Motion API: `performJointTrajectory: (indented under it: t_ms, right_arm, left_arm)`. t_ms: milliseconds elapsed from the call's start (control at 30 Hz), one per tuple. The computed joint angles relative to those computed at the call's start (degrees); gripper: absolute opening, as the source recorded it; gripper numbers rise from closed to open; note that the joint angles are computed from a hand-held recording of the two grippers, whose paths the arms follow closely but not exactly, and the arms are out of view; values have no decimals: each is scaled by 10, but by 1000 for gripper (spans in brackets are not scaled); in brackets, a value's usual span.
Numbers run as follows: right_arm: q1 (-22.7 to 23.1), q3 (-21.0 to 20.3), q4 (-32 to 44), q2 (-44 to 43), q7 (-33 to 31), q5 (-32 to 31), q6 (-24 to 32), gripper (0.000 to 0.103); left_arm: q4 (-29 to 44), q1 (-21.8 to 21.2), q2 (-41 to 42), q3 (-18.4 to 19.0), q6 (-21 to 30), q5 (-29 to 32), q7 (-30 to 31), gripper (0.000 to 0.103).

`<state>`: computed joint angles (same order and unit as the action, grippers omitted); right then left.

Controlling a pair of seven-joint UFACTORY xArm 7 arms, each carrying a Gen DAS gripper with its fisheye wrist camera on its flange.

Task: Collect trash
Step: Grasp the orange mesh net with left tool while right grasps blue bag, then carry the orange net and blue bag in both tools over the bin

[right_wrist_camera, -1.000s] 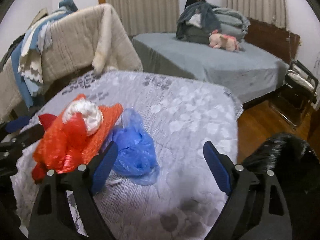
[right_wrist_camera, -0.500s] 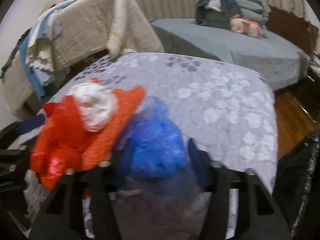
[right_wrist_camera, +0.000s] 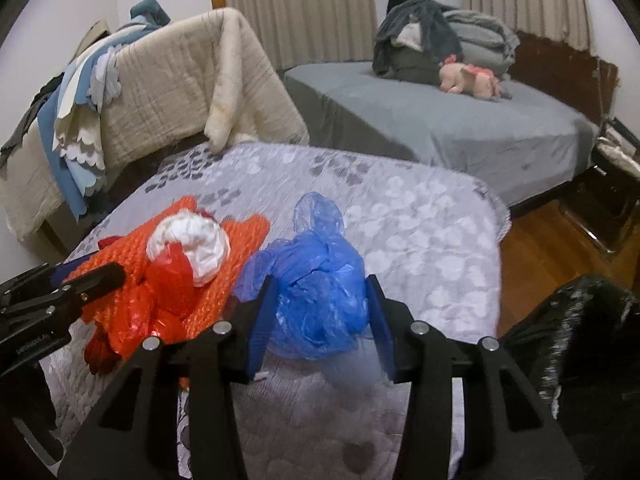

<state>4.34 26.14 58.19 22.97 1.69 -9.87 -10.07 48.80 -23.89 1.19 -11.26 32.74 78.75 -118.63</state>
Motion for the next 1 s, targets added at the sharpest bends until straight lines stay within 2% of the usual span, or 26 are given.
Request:
performJointTrajectory:
  t_ms: [300, 500, 667, 833, 1000]
  right_arm:
    - [-95, 78, -37, -49, 51, -53, -29, 43]
    - [-182, 143, -66, -89, 127, -131, -51, 43]
    - [-282, 205, -90, -128, 227, -229, -65, 43]
    - [-339, 209, -115, -180, 339, -328, -92, 43]
    - [-353, 162, -135, -232, 441, -410, -116, 43]
  left_arm:
    - [-5, -3, -52, -23, 38, 4, 4, 30]
    - [14, -5, -61, -38, 45, 8, 17, 21]
    - [41, -13, -46, -44, 42, 16, 25, 17]
    - [82, -29, -15, -42, 31, 33, 35, 17]
    - [144, -54, 36, -33, 12, 55, 51, 17]
